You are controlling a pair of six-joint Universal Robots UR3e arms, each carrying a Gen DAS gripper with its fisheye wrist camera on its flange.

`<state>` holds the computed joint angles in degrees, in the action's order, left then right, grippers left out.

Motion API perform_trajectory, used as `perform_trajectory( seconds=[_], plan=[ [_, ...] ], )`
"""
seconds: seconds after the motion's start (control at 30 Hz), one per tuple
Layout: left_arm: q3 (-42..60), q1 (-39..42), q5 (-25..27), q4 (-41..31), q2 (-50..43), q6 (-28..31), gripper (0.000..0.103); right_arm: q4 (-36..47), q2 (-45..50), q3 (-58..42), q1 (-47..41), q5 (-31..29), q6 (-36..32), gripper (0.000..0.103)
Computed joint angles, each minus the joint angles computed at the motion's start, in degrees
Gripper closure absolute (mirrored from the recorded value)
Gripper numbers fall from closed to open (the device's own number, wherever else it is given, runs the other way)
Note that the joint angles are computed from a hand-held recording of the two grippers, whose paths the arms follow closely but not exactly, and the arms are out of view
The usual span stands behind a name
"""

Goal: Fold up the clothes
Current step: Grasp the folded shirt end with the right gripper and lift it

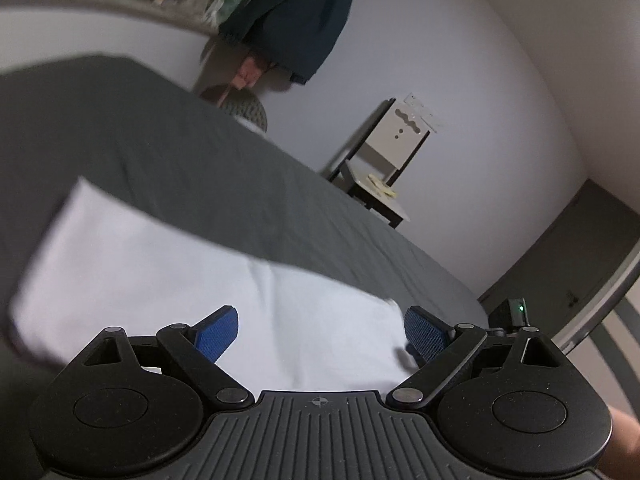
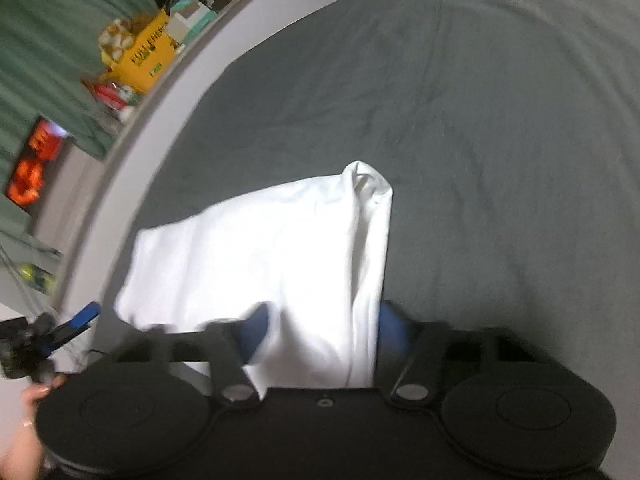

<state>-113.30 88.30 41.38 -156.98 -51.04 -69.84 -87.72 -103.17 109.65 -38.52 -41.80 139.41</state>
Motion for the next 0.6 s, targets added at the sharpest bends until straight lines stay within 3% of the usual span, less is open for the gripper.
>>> perform_trajectory(
  seconds=[0.1,0.23,0.43,0.5,0.6],
  plan=[
    [3.23,-8.8,-5.16,16.88,-10.06,-8.77,0.01,4.03,1.56,-0.24,-2.01,2.16,-2.87,0.056],
    [5.56,-15.64,-8.04,31.7,-20.73,-15.77,0.01,11.14,5.02,-1.3,-3.45,5.39,-9.46,0.053],
    [5.78,-19.04,-9.63,35.75,-30.54,-13.03,0.01,5.23,9.65,-2.46,-0.06,5.71,-5.45,0.068],
    [6.72,-19.84,-8.63,35.43,-32.15,-10.76,0.01,5.0,10.23,-2.14,-0.4,5.77,-4.74,0.078],
    [9.15,-20.3,-8.05,32.89,-35.19,-6.29,0.01,4.09,10.47,-1.47,-0.51,5.78,-2.81,0.082]
  ],
)
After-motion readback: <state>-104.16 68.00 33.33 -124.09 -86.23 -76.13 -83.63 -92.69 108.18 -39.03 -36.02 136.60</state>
